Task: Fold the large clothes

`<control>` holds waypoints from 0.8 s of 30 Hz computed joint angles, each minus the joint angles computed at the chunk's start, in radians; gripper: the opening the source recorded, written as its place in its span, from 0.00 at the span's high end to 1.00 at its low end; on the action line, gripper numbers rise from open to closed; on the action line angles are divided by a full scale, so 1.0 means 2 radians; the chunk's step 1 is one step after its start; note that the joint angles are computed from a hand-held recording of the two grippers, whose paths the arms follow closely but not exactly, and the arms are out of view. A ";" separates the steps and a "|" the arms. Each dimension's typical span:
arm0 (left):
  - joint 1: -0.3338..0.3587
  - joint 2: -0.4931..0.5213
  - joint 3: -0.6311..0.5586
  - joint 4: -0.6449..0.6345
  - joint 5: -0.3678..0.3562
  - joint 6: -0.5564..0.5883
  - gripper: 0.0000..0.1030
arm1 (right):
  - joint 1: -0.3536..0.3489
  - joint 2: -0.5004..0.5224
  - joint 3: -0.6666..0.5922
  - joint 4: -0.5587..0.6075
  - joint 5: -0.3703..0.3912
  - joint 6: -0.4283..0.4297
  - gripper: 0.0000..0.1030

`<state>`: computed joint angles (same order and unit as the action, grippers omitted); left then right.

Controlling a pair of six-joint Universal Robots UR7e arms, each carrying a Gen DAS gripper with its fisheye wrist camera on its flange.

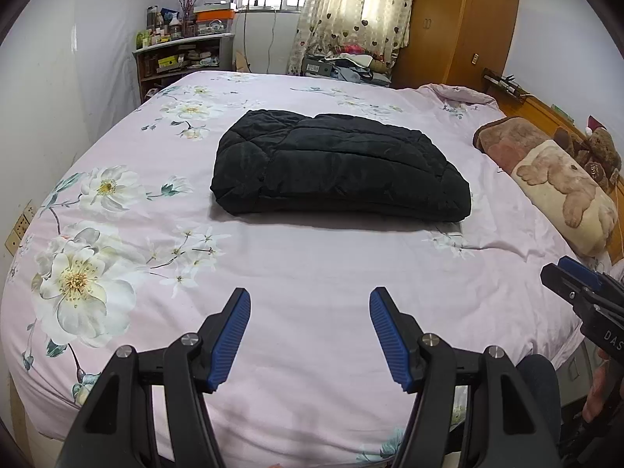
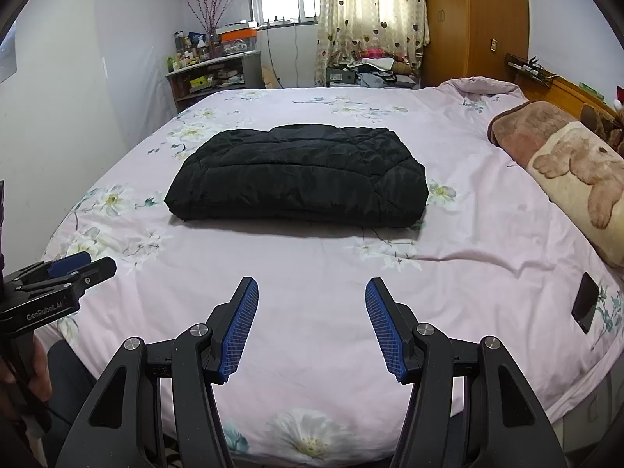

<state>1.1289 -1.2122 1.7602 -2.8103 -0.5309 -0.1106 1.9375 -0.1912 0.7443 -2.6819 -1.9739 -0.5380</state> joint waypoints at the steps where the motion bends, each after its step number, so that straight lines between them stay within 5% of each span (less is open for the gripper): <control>1: 0.000 0.000 0.000 -0.002 -0.001 0.001 0.36 | 0.000 0.001 -0.001 0.001 -0.001 0.000 0.44; 24: 0.001 -0.004 0.004 -0.005 -0.017 -0.006 0.36 | -0.001 0.000 0.000 0.002 -0.001 0.001 0.44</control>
<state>1.1309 -1.2193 1.7678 -2.8207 -0.5650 -0.1217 1.9356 -0.1903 0.7433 -2.6769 -1.9755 -0.5365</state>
